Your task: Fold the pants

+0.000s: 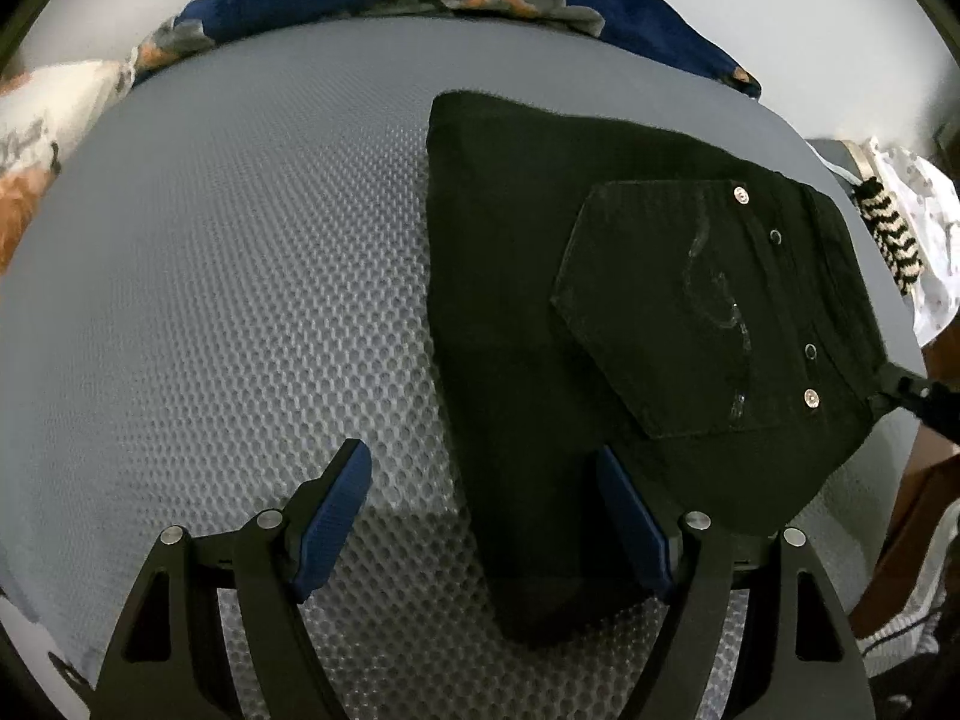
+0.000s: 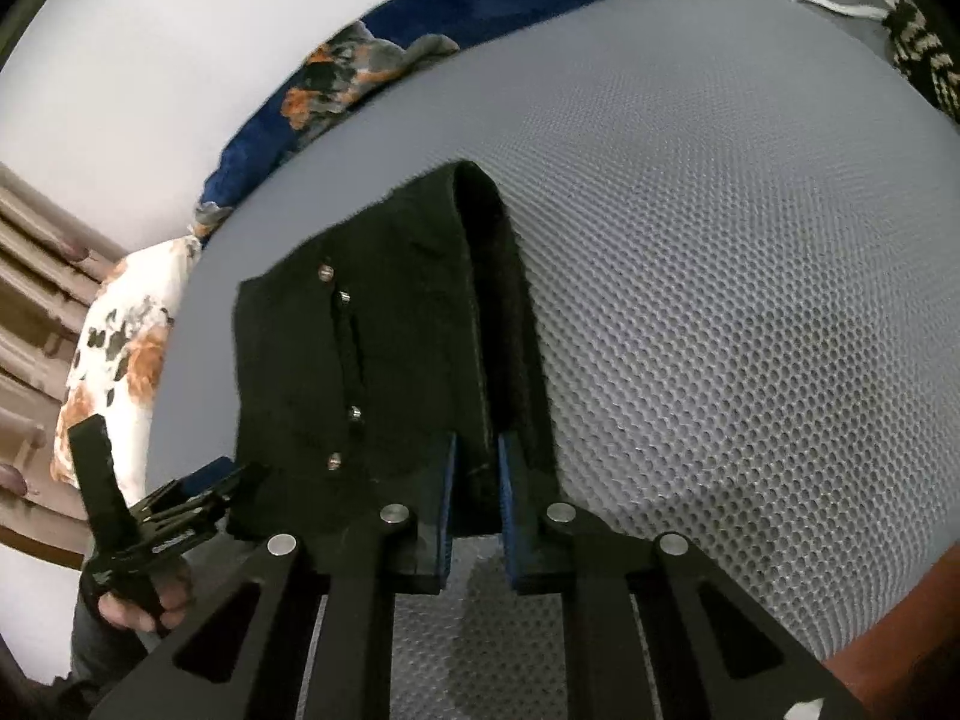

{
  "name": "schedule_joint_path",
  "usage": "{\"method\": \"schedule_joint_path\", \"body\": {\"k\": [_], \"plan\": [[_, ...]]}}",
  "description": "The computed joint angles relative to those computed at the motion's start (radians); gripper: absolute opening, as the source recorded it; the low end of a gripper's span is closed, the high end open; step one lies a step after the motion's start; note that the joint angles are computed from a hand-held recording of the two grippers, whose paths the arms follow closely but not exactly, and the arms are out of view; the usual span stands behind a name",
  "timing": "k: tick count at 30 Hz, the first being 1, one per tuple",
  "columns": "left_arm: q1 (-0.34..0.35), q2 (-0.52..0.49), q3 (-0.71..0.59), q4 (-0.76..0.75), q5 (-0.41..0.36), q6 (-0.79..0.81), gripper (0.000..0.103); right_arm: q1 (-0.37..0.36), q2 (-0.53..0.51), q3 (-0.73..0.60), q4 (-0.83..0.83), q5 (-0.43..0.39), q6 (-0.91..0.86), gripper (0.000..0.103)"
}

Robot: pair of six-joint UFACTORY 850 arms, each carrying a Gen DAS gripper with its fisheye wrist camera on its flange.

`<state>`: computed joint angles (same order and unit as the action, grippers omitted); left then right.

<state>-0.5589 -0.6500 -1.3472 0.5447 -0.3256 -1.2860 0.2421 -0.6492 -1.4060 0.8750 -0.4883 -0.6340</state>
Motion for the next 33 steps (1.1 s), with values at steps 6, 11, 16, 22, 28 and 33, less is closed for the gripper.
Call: {"method": "schedule_joint_path", "body": {"k": [6, 11, 16, 22, 28, 33], "plan": [[0.001, -0.003, 0.001, -0.006, 0.010, 0.002, 0.079, -0.008, -0.025, -0.025, -0.003, -0.025, 0.014, 0.013], [-0.001, -0.015, -0.016, -0.002, 0.002, -0.005, 0.079, -0.015, -0.027, -0.032, -0.017, -0.035, 0.044, 0.025], [-0.003, -0.011, -0.010, 0.006, 0.003, -0.015, 0.079, -0.006, -0.035, -0.057, -0.087, -0.031, 0.081, 0.029], [-0.003, -0.004, -0.002, 0.005, 0.005, -0.013, 0.080, -0.003, -0.077, -0.125, -0.172, -0.047, 0.134, 0.040], [0.014, 0.006, 0.002, -0.046, 0.011, 0.053, 0.080, -0.014, -0.145, -0.226, -0.188, -0.113, 0.136, 0.046], [0.048, 0.021, 0.021, -0.144, 0.052, 0.134, 0.080, -0.038, -0.210, -0.306, -0.111, -0.220, 0.067, 0.055]]}}
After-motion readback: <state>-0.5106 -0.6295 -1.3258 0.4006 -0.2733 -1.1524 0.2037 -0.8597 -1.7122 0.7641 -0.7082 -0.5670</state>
